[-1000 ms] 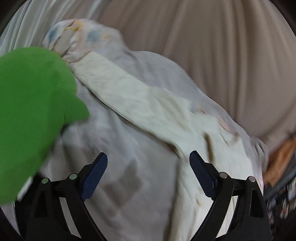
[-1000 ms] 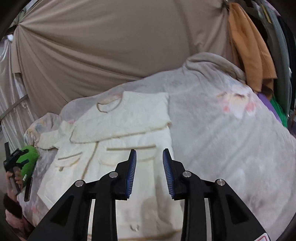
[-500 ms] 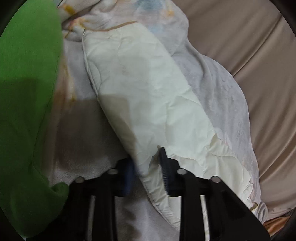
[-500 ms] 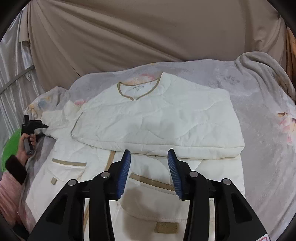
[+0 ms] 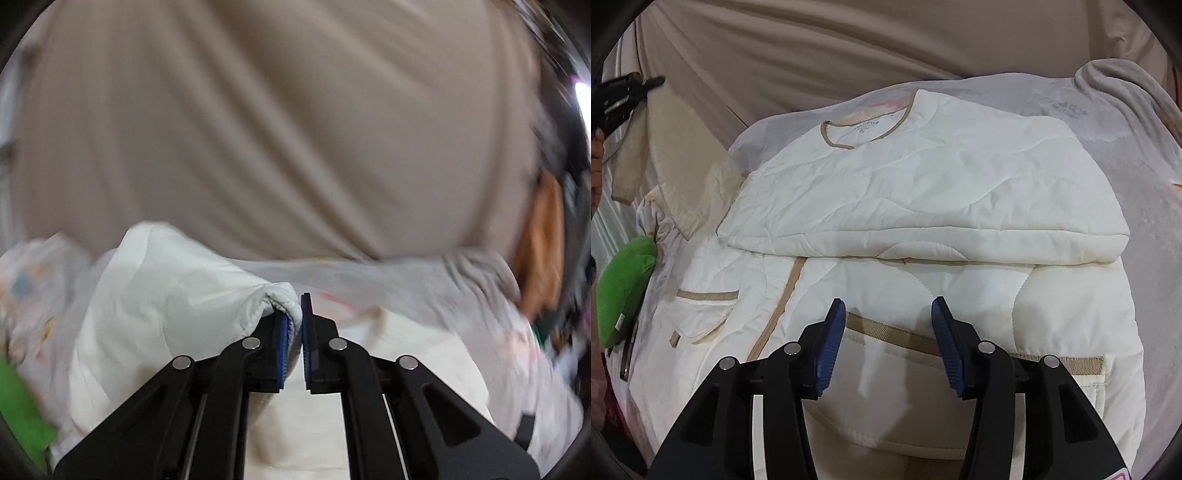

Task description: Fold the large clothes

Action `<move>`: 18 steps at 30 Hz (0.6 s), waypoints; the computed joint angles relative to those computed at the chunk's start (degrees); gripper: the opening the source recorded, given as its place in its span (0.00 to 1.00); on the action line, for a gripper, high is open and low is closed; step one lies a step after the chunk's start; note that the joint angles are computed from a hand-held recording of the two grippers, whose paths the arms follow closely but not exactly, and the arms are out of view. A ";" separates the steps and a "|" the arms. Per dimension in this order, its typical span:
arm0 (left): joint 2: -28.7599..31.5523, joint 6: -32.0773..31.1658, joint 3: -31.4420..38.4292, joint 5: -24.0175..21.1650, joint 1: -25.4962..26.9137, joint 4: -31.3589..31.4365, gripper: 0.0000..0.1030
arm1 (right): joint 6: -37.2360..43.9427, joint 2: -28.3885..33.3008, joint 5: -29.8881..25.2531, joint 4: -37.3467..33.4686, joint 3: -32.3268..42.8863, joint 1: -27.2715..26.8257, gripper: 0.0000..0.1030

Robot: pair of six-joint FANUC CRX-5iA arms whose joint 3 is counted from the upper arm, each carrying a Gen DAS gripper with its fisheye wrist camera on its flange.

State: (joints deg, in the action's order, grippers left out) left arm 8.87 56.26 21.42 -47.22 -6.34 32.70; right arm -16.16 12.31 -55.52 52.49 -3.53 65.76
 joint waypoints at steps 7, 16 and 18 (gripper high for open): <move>6.69 4.83 -0.10 -11.51 -15.84 -22.61 0.24 | -6.94 -4.73 -0.09 2.58 -5.55 2.28 0.53; -6.06 -3.67 -15.79 -7.90 -3.62 -8.86 0.62 | -2.21 -8.53 -7.57 3.68 -5.72 5.02 0.62; -5.71 -0.93 -14.62 -10.72 -0.49 -7.67 0.67 | 3.08 -7.56 -5.82 3.34 -2.33 2.73 0.65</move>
